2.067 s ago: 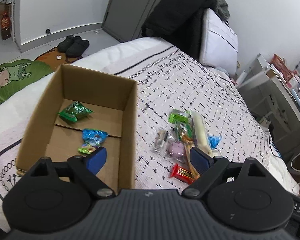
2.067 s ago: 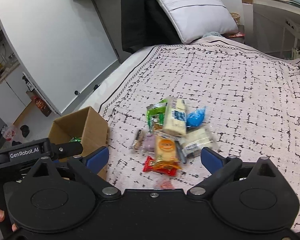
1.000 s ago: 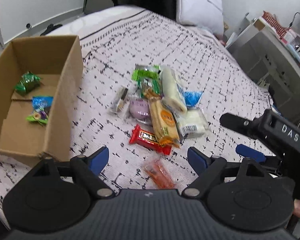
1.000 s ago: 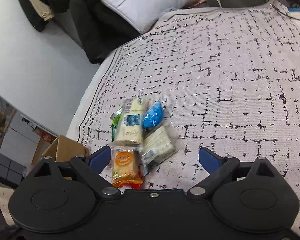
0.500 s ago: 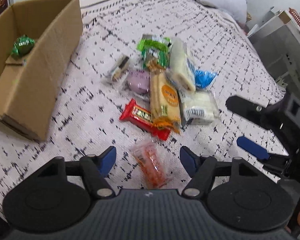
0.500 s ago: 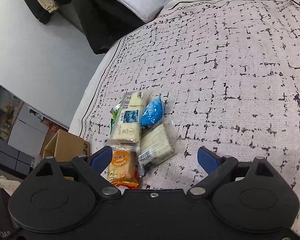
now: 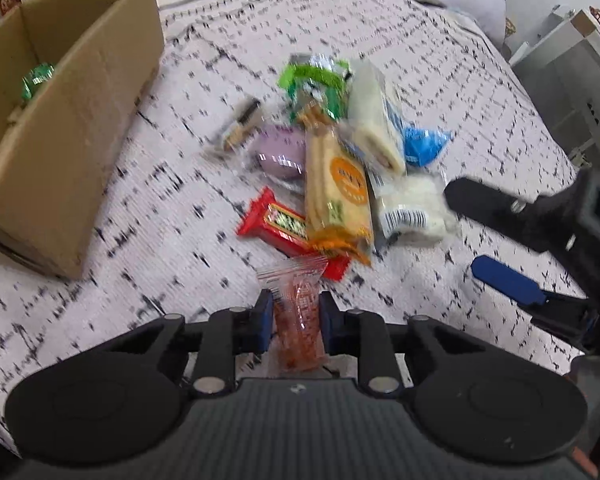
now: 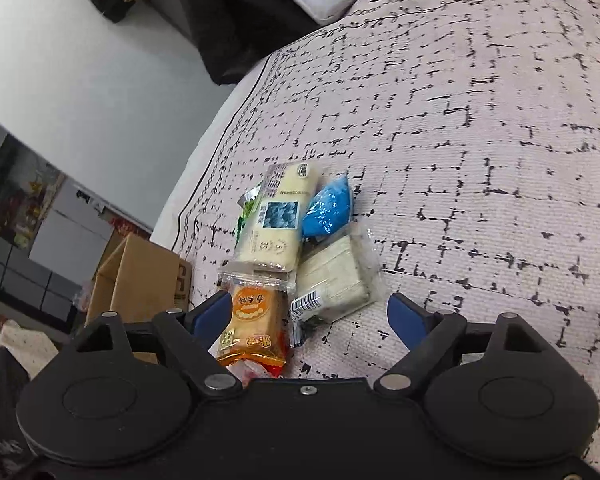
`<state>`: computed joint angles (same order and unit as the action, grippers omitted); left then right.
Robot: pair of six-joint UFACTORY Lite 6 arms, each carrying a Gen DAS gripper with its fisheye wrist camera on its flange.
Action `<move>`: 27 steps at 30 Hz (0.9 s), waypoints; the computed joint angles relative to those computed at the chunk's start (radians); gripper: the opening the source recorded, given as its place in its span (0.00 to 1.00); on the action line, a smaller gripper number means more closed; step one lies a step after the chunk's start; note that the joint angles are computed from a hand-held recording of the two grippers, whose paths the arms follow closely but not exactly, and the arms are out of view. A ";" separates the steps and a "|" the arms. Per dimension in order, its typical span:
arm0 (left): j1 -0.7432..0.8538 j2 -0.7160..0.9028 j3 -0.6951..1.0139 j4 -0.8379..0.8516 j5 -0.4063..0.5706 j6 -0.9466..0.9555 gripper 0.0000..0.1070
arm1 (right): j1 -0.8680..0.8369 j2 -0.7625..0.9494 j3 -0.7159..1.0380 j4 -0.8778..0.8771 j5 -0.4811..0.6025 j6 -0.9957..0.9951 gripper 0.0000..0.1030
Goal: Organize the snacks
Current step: 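Lift orange packet with left tool while right tool grasps the white cheese pack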
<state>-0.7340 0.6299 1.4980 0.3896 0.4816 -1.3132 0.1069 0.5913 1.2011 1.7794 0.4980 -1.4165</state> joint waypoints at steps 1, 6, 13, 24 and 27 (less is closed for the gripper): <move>0.003 -0.005 0.002 0.007 0.005 -0.002 0.21 | 0.004 0.006 0.007 -0.003 -0.006 0.002 0.82; 0.019 -0.032 0.002 0.024 0.037 -0.003 0.21 | 0.025 0.018 0.017 0.004 -0.054 -0.013 0.82; 0.033 -0.075 -0.001 0.038 0.073 0.048 0.21 | 0.068 0.051 0.070 -0.015 -0.156 -0.012 0.82; 0.063 -0.218 -0.095 0.076 0.066 0.137 0.21 | 0.146 0.108 0.154 -0.115 -0.282 0.028 0.82; 0.086 -0.237 -0.120 0.083 0.030 0.137 0.21 | 0.183 0.102 0.150 -0.093 -0.355 -0.016 0.62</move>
